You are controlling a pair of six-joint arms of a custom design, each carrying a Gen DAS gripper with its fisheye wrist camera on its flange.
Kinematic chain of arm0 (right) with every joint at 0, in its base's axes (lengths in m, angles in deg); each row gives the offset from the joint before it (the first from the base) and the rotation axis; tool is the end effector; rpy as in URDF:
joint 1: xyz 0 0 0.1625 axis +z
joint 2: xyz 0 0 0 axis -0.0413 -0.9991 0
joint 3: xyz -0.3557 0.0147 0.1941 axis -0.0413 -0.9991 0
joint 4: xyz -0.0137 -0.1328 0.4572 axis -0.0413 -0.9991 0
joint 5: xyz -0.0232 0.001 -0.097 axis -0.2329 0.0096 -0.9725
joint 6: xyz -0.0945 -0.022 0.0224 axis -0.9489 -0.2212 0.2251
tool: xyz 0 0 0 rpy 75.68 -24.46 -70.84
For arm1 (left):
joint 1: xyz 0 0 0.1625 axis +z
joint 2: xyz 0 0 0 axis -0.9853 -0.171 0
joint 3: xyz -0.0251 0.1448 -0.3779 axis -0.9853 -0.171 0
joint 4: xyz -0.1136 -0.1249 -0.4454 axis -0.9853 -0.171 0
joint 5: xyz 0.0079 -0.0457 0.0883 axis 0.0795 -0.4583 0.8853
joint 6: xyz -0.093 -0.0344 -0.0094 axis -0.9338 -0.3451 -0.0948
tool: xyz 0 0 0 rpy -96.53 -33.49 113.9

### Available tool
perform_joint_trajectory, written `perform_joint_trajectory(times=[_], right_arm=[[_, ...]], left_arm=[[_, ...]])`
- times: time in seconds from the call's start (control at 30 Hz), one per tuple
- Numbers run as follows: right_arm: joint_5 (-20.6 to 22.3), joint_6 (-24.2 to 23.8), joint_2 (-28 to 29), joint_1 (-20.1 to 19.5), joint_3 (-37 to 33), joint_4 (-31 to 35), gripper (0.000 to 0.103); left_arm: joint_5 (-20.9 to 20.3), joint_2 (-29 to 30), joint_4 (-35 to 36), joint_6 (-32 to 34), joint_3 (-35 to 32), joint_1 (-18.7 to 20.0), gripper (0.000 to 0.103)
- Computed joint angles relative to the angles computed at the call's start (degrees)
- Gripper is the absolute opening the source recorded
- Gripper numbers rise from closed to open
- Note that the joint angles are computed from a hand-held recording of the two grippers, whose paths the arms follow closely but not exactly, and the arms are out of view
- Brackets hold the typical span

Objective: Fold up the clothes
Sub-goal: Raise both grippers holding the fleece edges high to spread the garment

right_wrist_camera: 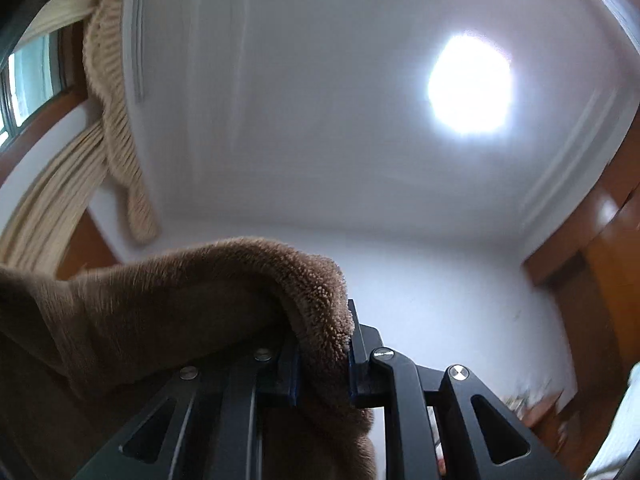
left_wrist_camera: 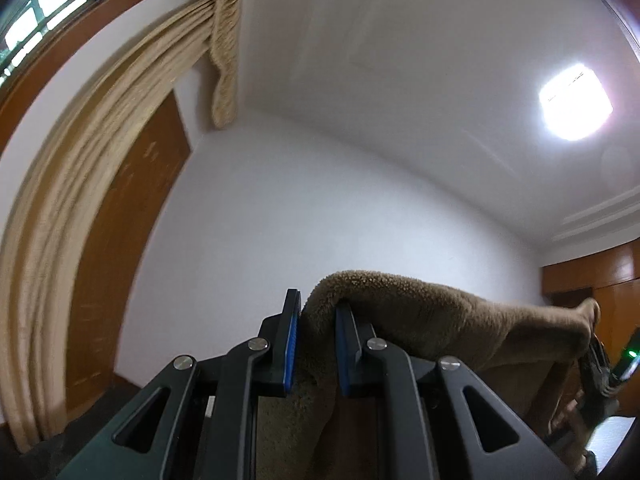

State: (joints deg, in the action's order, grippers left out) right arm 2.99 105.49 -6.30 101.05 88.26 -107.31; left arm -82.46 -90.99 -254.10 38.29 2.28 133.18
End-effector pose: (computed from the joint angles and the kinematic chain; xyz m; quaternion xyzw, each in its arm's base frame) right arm 0.2919 -0.8909 0.4336 0.2810 -0.3383 0.8648 0.2423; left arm -0.4040 -0.8130 0.3176 0.2498 0.5928 -0.7622 0.0731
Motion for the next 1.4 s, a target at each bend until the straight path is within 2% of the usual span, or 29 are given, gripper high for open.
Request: perform_joint_trajectory(times=[0.1,0.2,0.3,0.33,0.37,0.4,0.43,0.47,0.53,0.63,0.73,0.83,0.9,0.97,1.0,1.03,1.1,1.13,1.17,1.23,1.33,1.4], right_arm=[[-0.4,-2.2,-3.7,1.3,7.4,-10.5,0.018],[-0.9,-4.5,-5.8,2.8,10.8,-14.4,0.018],[-1.6,-8.9,-6.6,4.3,12.2,-15.5,0.018],[-2.1,-10.7,-6.8,4.8,12.8,-16.3,0.018],[-2.6,-12.7,-6.9,5.2,13.6,-17.1,0.018],[-3.0,-14.6,-6.7,5.6,13.8,-17.7,0.018],[-3.4,-16.5,-6.6,5.9,13.8,-18.3,0.018],[-3.8,-17.9,-6.6,6.1,14.2,-18.6,0.018],[-4.3,-20.2,-6.3,6.5,14.5,-19.1,0.018],[-4.7,-20.6,-5.4,6.4,12.7,-18.8,0.018],[-4.8,-18.9,-8.3,5.9,15.8,-19.6,0.018],[-4.4,-18.0,-10.1,5.5,18.2,-20.1,0.018],[-3.9,-17.2,-10.3,5.1,17.6,-19.0,0.018],[-3.6,-16.5,-10.5,4.7,17.3,-18.4,0.018],[-3.7,-16.2,-10.8,4.5,17.8,-18.8,0.018],[-3.8,-15.9,-11.0,4.3,18.1,-19.0,0.018],[-3.8,-15.5,-11.1,3.9,18.4,-19.6,0.018],[-3.6,-15.6,-11.1,3.7,18.6,-20.0,0.018],[-3.3,-15.7,-11.2,3.4,18.7,-20.5,0.018],[-2.1,-15.8,-11.5,2.9,19.1,-21.5,0.018],[1.4,-14.9,-11.6,1.5,18.5,-21.9,0.018],[3.6,-14.2,-11.9,0.5,18.1,-19.7,0.018]], left_arm=[[-1.8,-2.7,0.0,-1.8,6.2,0.1,0.021],[-3.0,-3.5,3.9,-6.3,9.7,1.0,0.021],[-5.9,-2.9,11.5,-12.2,10.7,2.6,0.023],[-7.0,-2.3,13.9,-13.5,10.2,3.1,0.029],[-8.5,-1.5,16.5,-15.0,9.8,3.6,0.044],[-10.3,-0.7,19.2,-16.7,9.2,4.2,0.055],[-12.1,0.2,22.0,-18.2,8.4,4.8,0.072],[-13.9,1.2,24.7,-19.5,7.5,5.3,0.075],[-16.7,3.2,29.6,-20.5,5.7,6.0,0.075],[-20.4,5.3,34.2,-19.2,3.6,6.5,0.075],[-26.2,6.5,36.5,-15.8,1.6,6.9,0.078],[-32.7,7.9,41.8,-11.7,-3.1,8.0,0.079],[-36.7,8.0,43.8,-9.4,-3.3,8.1,0.079],[-41.5,9.9,50.3,-6.3,-8.5,8.3,0.079],[-42.6,10.6,52.3,-4.6,-10.2,8.3,0.079],[-42.5,11.4,53.7,-3.2,-11.6,8.1,0.079],[-41.6,13.3,57.1,-3.2,-14.8,7.6,0.051],[-40.9,14.4,59.2,-4.0,-17.1,7.4,0.027],[-40.0,15.4,60.4,-5.5,-19.1,7.3,0.017],[-37.0,14.3,55.7,-9.3,-17.3,7.5,0.014],[-33.0,8.9,42.5,-15.4,-9.9,8.3,0.014],[-29.8,4.1,32.0,-18.3,-3.4,7.9,0.014]])
